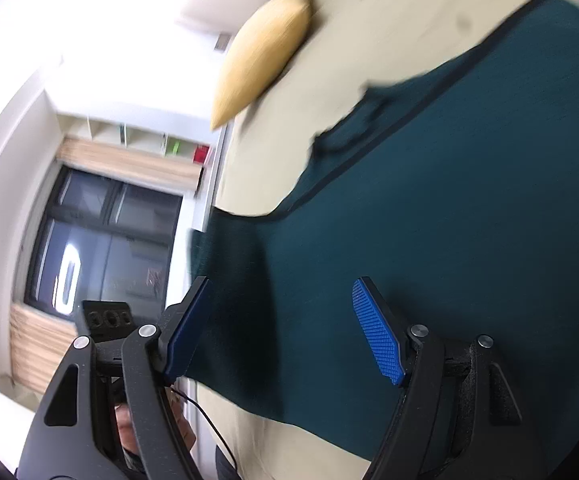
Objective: Fold small clothes
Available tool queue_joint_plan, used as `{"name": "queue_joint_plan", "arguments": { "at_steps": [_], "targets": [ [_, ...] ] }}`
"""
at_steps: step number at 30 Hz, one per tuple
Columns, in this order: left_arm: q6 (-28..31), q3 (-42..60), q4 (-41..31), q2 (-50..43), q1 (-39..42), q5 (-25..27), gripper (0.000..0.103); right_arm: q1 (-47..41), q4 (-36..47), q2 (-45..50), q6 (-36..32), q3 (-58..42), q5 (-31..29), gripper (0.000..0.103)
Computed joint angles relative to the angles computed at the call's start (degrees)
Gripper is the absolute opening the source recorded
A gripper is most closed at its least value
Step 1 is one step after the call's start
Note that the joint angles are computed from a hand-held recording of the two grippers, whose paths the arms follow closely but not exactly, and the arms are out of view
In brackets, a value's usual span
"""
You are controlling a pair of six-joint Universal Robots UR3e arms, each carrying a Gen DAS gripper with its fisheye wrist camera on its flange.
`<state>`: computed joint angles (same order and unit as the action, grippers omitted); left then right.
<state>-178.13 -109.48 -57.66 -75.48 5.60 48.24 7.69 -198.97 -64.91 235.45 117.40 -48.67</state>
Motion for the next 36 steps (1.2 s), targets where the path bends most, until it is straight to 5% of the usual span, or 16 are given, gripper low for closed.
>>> {"name": "queue_joint_plan", "arguments": {
  "at_steps": [5, 9, 13, 18, 24, 28, 33, 36],
  "targets": [
    [-15.8, 4.0, 22.6, -19.5, -18.9, 6.7, 0.016, -12.4, -4.7, -4.2, -4.8, 15.0, 8.2, 0.07],
    [-20.4, -0.4, 32.9, -23.0, -23.0, 7.8, 0.021, -17.9, -12.4, 0.8, -5.2, 19.0, 15.7, 0.069],
    [-17.7, -3.0, 30.6, -16.3, -21.7, 3.8, 0.039, -17.4, -2.9, -1.5, -9.4, 15.7, 15.1, 0.07],
    [-12.2, -14.4, 26.9, 1.3, -13.4, -6.6, 0.04, -13.1, 6.5, -2.4, -10.7, 9.3, 12.4, 0.071],
    [-1.1, -22.9, 9.3, 19.0, 2.6, -8.7, 0.04, -8.3, 27.9, -5.4, -16.0, -0.4, 5.9, 0.072],
    [1.9, -24.9, 7.7, 20.2, 4.0, -7.4, 0.039, -3.9, 42.0, -4.8, -20.0, -10.5, 0.8, 0.07],
    [0.6, -25.3, 10.8, 19.1, 0.8, -5.4, 0.039, 1.0, 50.4, -3.3, -22.0, -18.6, -7.7, 0.016],
    [-0.4, -23.9, 12.3, 17.5, -0.4, -4.6, 0.039, 0.1, 46.6, -4.7, -22.3, -15.4, -8.5, 0.011]
  ]
}}
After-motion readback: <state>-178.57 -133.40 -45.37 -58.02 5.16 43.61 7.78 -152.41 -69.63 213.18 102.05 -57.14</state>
